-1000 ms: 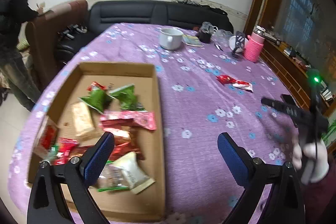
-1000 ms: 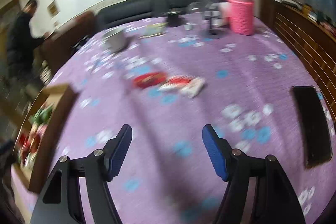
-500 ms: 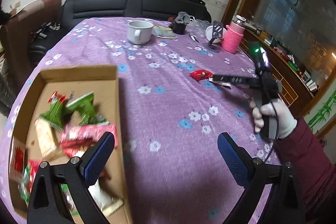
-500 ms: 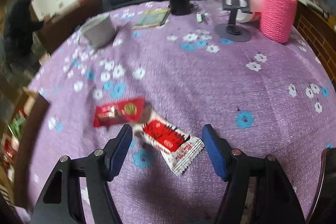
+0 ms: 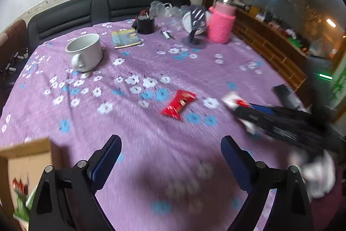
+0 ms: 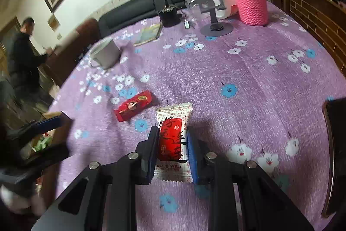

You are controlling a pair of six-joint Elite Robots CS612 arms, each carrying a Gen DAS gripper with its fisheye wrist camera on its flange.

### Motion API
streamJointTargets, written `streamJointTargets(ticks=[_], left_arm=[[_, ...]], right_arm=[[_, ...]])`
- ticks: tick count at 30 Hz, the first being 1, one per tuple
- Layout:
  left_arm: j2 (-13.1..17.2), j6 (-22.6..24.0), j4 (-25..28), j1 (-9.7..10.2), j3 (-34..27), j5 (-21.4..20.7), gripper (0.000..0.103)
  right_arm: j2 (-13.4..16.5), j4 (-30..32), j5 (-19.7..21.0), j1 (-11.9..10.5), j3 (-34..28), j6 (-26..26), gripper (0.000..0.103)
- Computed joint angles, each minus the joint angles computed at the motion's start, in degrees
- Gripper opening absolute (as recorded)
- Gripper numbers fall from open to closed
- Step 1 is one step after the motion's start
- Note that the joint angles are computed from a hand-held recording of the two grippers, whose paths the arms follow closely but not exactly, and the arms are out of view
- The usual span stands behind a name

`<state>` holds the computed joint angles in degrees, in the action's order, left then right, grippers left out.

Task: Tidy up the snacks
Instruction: 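Grasp the white-red ALL'S WELL packet with the right gripper while the left grasps the red bar, then carry both packets into the cardboard tray and open both grippers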

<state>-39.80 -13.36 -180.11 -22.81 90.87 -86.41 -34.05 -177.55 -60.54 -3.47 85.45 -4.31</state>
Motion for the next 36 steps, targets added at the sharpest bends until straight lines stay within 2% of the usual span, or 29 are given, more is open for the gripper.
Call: streamJointTargets(ticks=[3,6,11,13,14,15,17,21,27,36], left_arm=[[2.7,1.6,3.3,-0.32,-4.5,1.5,0.095],[5.1,4.1,6.6,-0.15,-8.5,-0.6,0.095],[7.4,9.9,8.0,-1.31,-12.1,5.0,0.095],[8.0,10.6,11.0,-1.52,-13.6,6.4,0.066],[8.0,10.1,11.5,-1.17,-13.9,4.3,0.044],[7.9,9.2,11.8,-1.03,-13.8,3.7,0.029],[7.7,9.4,11.3,-1.27,-13.3,4.5,0.02],[7.1,7.7,9.0,-1.12,-11.6,3.3,0.02],[4.7,4.7,3.8,-1.08,-6.7,2.2,0.02],[-2.0,-2.6,-9.8,-1.41,7.2,3.1,0.02]], right_arm=[[0.4,1.7,2.3,-0.5,-0.6,1.2,0.024],[1.1,4.8,2.8,-0.7,-1.8,1.4,0.024],[1.6,5.3,2.9,-0.8,-2.3,2.1,0.024],[1.7,4.7,2.8,-0.8,-2.5,2.6,0.024],[1.8,4.4,2.6,-0.8,-2.5,2.9,0.024],[1.9,4.4,2.4,-0.9,-2.6,3.1,0.024],[2.0,4.5,2.0,-0.9,-2.7,3.6,0.024],[2.0,3.4,2.2,-0.9,-2.4,3.8,0.024],[1.7,0.5,3.6,-1.0,-1.5,3.3,0.024],[1.1,-2.9,3.8,-0.2,0.1,1.4,0.024]])
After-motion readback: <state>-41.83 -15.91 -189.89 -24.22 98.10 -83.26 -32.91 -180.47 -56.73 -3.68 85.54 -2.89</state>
